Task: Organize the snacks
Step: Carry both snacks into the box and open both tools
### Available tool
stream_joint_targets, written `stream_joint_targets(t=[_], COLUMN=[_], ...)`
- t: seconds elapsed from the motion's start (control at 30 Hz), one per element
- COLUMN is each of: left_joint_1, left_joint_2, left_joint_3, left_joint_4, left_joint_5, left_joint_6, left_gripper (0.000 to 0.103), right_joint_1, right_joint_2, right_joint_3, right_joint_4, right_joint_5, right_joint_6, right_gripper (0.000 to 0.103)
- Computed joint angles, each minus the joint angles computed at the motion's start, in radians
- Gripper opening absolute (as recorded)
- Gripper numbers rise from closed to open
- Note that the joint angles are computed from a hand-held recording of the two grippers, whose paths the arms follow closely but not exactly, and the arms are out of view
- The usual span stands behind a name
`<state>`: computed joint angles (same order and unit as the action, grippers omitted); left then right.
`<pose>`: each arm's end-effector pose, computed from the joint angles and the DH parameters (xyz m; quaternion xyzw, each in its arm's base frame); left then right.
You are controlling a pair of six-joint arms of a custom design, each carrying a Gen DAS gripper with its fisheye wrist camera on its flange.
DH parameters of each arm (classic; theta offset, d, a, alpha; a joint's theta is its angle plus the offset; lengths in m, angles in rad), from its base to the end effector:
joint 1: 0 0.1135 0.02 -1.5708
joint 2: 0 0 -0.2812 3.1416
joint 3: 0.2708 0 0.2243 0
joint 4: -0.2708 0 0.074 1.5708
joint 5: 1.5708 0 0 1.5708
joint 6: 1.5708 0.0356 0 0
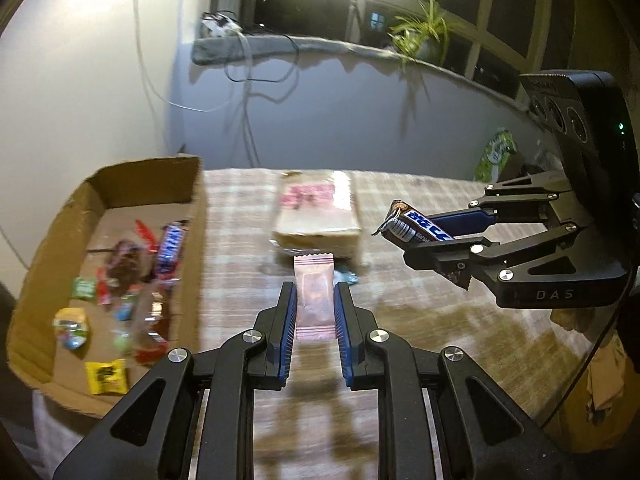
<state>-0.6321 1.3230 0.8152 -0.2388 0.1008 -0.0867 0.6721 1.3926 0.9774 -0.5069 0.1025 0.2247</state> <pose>0.1991 -0.1502 0.2591 0.2659 0.8759 -0.1839 0.3582 0.2043 0.1579 0.2708 -0.1941 0.9267 0.0942 0.3079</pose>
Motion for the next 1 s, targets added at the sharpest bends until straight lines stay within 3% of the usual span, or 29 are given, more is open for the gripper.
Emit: stream_joint_targets(t=[0.63,1.0], left_joint_1=[0.427,0.554], left_joint_2=[-0.078,-0.036], left_joint_3=[-0.022,-0.029], left_joint_4=[-0.049,-0.03], left_joint_5=[0.172,0.227], left_joint_6=[0.139,0.169], left_gripper=[0.017,0.017], right_joint_1=[0.103,0.101], right_joint_2=[0.366,0.575], right_joint_3=[0.377,0.605], right_joint_4=[0.034,0.003], right_joint_5=[-0.043,-0.084], right_joint_6=[-0.01,-0.029], right_gripper=[0.03,0.03])
